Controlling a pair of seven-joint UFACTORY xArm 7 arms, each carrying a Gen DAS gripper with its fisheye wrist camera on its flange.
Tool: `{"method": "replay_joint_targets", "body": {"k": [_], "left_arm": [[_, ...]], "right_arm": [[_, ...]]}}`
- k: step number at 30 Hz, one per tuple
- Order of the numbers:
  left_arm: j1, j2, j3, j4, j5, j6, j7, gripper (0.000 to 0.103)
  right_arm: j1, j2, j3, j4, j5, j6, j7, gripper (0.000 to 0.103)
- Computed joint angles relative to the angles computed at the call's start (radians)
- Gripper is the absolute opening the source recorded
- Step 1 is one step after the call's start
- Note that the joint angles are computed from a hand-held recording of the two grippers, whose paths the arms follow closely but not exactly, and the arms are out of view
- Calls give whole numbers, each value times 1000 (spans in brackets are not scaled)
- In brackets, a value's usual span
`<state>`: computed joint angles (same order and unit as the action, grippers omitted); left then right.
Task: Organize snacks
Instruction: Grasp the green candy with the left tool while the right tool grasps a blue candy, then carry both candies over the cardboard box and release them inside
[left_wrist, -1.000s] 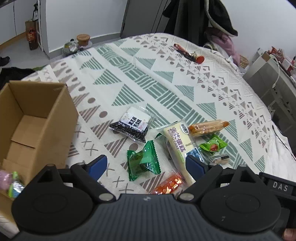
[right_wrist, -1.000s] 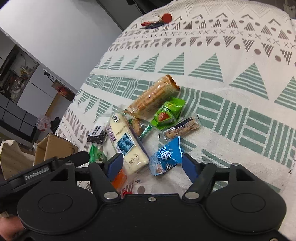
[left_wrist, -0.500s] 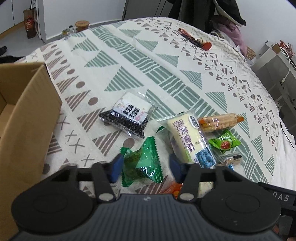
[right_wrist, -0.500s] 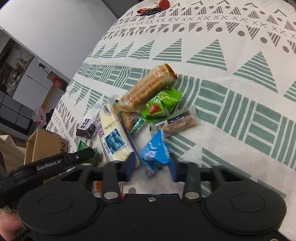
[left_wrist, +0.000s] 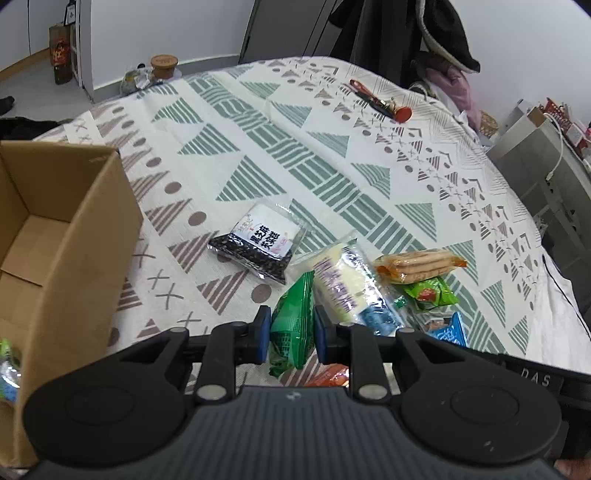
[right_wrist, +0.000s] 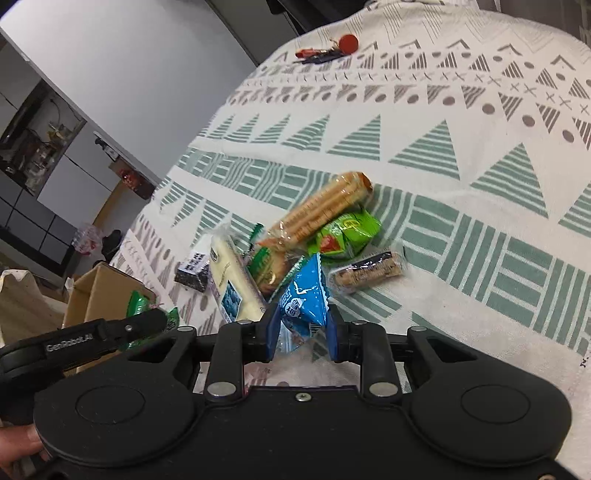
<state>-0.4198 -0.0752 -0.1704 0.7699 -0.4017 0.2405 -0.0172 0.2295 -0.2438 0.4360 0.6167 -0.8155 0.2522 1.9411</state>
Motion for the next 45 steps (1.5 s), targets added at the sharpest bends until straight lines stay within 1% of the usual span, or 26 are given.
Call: {"method": "replay_joint_targets", "body": {"k": [4,7,14,19,24,27,30,33,37,45], "left_arm": [[-3,-57,12,-25,-13,10,10,23],[-13,-105,27,-45,-22,18,18,23],[-21,-225,61,-97,-2,46,5,23],[-19,-303,81,-125,27,75,-8,23],[-13,-375,102,-145,42,113,-21,23],[-6,-418,115,-150,47,141,-27,23],[4,-456,127,-153,54,163,-27,23],[10,-484,147,-153,50,182,-20,23],[16,-503,178,-154,37,193,10,23],[40,-507,229,-141,-4,228,78,23]], "right_arm": [[4,-25,17,6,-13,26,10,25],[19,-49,25,6,1,46,-5,25],[17,-89,69,30,-4,99,7,25],[37,-98,90,51,7,155,0,25],[76,-104,87,80,52,230,-24,25],[90,-111,85,101,59,233,-25,25],[101,-92,98,155,60,292,-57,25],[112,-75,98,196,42,314,-51,25],[134,-39,98,259,13,372,-44,25],[208,46,53,367,-41,440,-24,25]]}}
